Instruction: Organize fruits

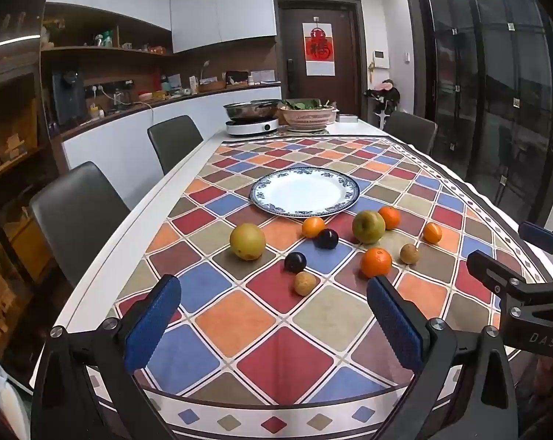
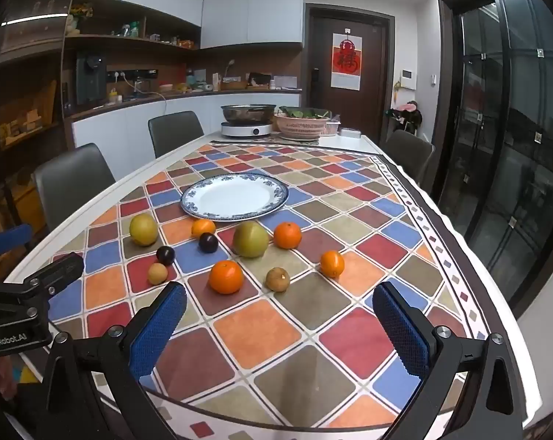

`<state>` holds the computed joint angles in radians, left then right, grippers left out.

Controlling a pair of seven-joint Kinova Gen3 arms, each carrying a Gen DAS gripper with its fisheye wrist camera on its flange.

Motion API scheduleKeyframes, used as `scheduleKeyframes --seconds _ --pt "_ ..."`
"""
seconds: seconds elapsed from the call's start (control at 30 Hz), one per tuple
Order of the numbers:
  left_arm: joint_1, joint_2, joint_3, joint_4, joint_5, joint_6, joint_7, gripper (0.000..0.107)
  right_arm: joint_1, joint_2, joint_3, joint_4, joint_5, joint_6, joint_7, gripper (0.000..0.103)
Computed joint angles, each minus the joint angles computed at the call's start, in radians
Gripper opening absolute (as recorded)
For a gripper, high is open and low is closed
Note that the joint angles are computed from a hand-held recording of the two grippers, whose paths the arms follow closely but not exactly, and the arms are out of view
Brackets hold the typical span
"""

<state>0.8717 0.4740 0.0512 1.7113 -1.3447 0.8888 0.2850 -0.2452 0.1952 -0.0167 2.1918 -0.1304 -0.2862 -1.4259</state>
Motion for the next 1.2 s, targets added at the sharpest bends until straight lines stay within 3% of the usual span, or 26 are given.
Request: scheduleKeyframes --seconds 0.2,0.3,1.2 --pt "0.012 -0.009 -0.016 0.041 -0.046 -0.019 0.068 0.103 0.011 0.0 -0.006 -0.002 0.025 0.005 -0.02 0.102" --pt "-0.013 -0.01 0.014 0.026 -0.027 -0.008 0.035 0.103 0.012 0.0 -0.009 0.0 0.026 0.001 -0.021 0.102" --pt "-0.002 -0.006 0.007 0.011 -0.013 -0.003 0.023 0.103 0.008 -0.003 -0.007 0.008 0.017 -0.012 -0.01 0.102"
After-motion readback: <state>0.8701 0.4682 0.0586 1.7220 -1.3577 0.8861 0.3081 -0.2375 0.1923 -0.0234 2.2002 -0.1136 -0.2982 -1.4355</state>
